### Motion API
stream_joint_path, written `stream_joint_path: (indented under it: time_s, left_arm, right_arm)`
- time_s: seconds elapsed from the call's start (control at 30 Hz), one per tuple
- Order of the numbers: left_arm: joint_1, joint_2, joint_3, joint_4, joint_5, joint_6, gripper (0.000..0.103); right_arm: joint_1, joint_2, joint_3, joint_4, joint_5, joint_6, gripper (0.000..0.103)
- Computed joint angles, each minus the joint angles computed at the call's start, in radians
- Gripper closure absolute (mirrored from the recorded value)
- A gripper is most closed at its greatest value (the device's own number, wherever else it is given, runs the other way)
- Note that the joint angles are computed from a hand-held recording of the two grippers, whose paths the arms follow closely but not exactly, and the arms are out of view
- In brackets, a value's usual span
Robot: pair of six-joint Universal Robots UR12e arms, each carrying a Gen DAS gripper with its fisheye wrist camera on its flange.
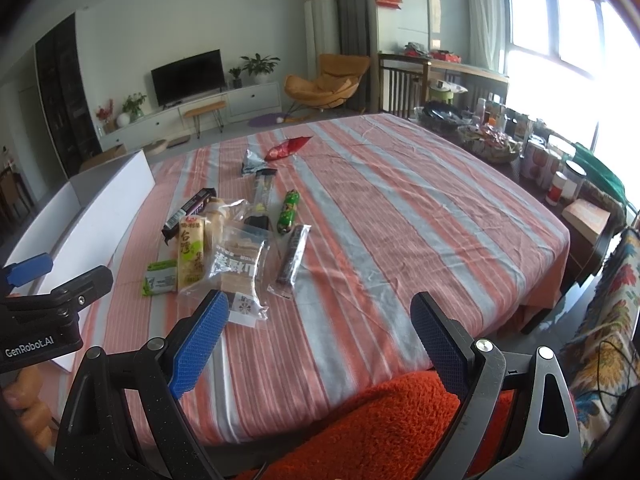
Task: Organize snacks
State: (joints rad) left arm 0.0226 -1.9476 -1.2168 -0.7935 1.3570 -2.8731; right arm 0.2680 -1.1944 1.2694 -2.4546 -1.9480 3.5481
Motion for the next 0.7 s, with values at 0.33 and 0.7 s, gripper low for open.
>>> stream_joint_path:
  time_s: [0.33, 0.7]
  left_arm:
    - [0.002, -0.004, 0.0, -0.008, -0.014, -0.004, 0.0]
    - [0.012, -0.005, -0.004, -0.027, -0.006, -0.014, 0.0]
  right_arm:
    - [0.001, -0.001, 0.001, 0.002, -0.001, 0.0, 0.008]
    - [-0.007, -0.007, 0.019, -0.01, 0.013, 0.017, 0.009]
